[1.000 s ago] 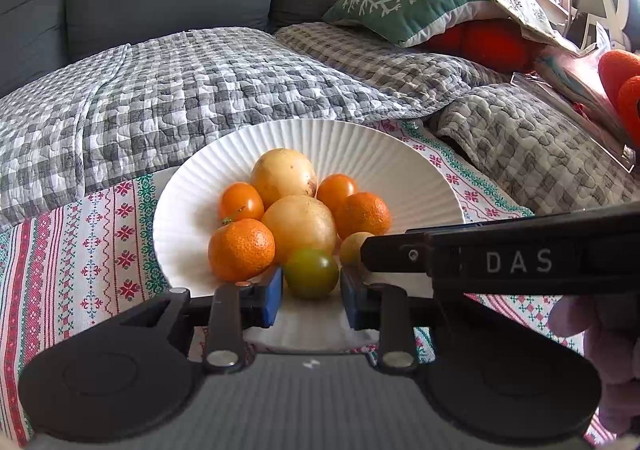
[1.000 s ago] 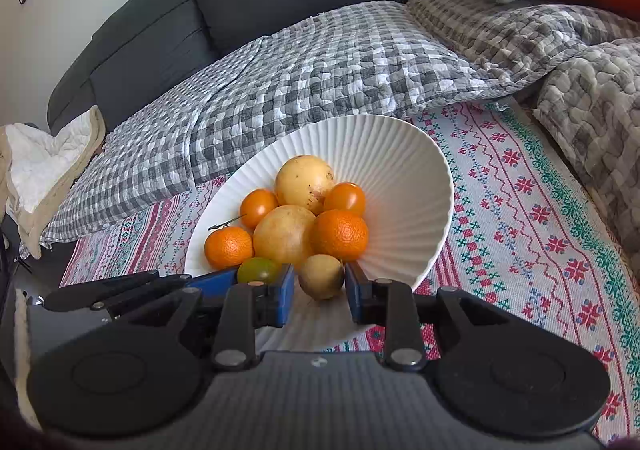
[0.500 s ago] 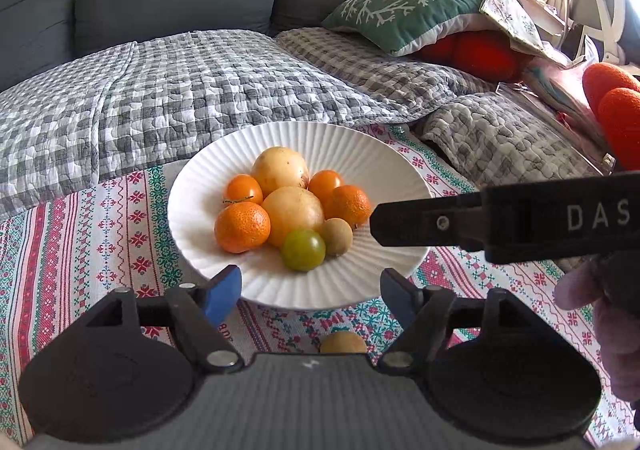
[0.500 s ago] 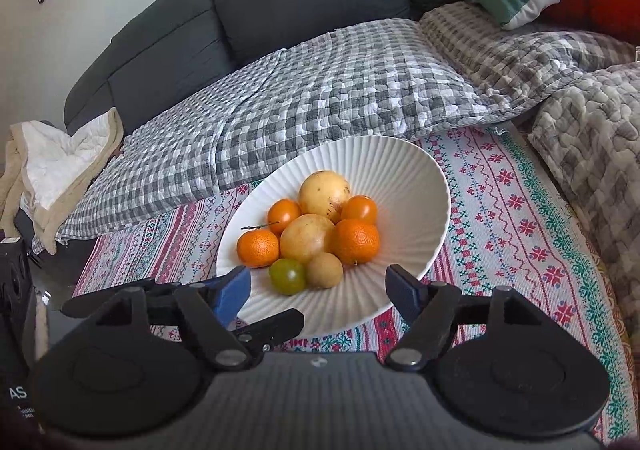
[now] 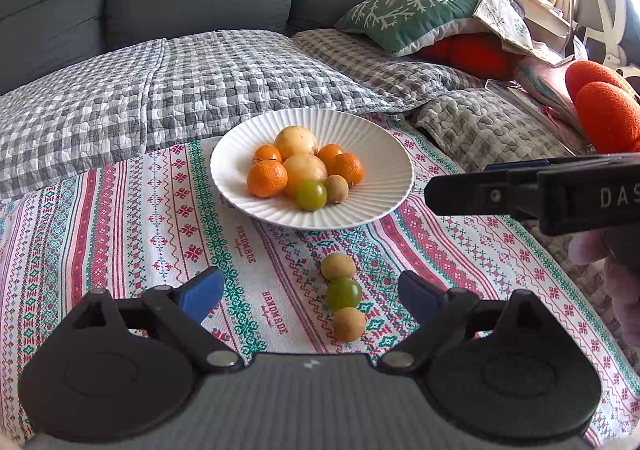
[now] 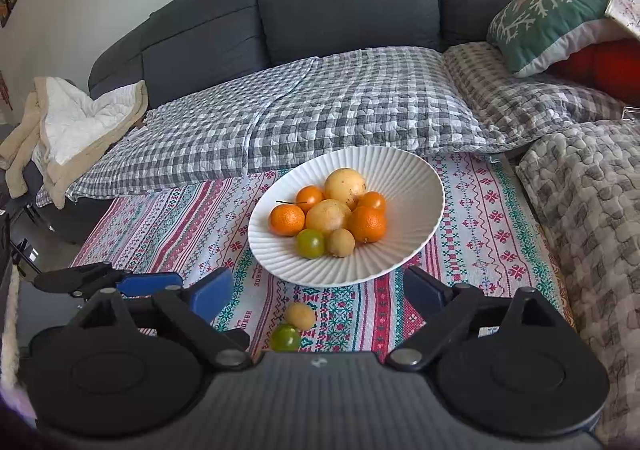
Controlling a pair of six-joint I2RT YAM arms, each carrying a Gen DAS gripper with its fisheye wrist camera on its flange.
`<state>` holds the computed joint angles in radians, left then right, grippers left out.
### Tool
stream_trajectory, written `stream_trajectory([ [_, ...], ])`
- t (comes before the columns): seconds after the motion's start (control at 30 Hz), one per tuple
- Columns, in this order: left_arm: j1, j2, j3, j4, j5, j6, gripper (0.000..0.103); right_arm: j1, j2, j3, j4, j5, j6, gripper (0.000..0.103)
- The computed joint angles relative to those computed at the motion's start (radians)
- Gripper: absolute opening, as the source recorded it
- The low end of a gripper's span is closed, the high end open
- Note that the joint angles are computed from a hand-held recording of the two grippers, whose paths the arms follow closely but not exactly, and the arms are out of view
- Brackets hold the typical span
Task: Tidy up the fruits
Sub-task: 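Move both open grippers back over the remaining fruits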
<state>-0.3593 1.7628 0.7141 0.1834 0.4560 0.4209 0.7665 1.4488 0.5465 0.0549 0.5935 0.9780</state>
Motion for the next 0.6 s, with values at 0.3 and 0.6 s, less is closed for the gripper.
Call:
stream_trajectory([
  [0.3,0.082,-0.123,-0.123,-0.003,0.025,0.03,0.097,0.117,-0.048,0.005,-0.137,0.113,0.105,0.097],
  [0.6,0.162,-0.163,-0.19,0.014,0.065,0.111,0.097,0.223,-0.01,0.025,-0.251,0.182,0.229,0.102],
])
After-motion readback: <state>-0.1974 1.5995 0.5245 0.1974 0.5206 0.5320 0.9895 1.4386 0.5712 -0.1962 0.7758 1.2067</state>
